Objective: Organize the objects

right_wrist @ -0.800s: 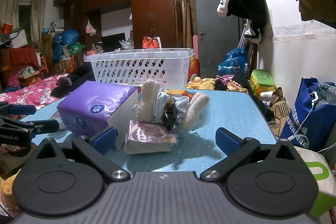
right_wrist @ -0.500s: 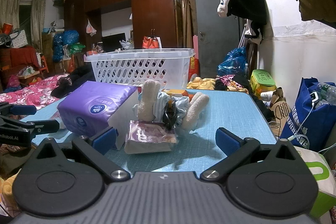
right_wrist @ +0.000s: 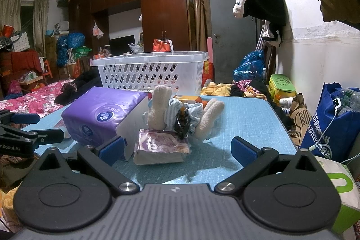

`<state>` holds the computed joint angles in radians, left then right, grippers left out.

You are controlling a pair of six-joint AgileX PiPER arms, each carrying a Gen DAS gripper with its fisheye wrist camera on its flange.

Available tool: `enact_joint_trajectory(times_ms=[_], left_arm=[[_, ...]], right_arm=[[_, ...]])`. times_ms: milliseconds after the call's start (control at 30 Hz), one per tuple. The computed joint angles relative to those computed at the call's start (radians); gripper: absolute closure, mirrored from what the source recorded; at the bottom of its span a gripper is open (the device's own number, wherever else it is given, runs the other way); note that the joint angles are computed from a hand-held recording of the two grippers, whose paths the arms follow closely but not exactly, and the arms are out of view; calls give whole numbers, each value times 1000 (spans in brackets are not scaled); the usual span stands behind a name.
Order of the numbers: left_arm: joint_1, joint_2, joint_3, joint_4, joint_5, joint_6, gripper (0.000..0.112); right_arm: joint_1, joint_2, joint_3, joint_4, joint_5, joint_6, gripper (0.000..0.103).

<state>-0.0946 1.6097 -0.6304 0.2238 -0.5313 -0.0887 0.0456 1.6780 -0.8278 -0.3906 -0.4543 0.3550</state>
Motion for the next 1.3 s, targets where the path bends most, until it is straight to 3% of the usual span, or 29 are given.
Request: enact_joint_trajectory(times_ms=[1300], left_arm=[[-3, 1, 0, 14, 4, -12, 9]], right_arm=[[-1, 2, -1, -6, -2, 4, 0]])
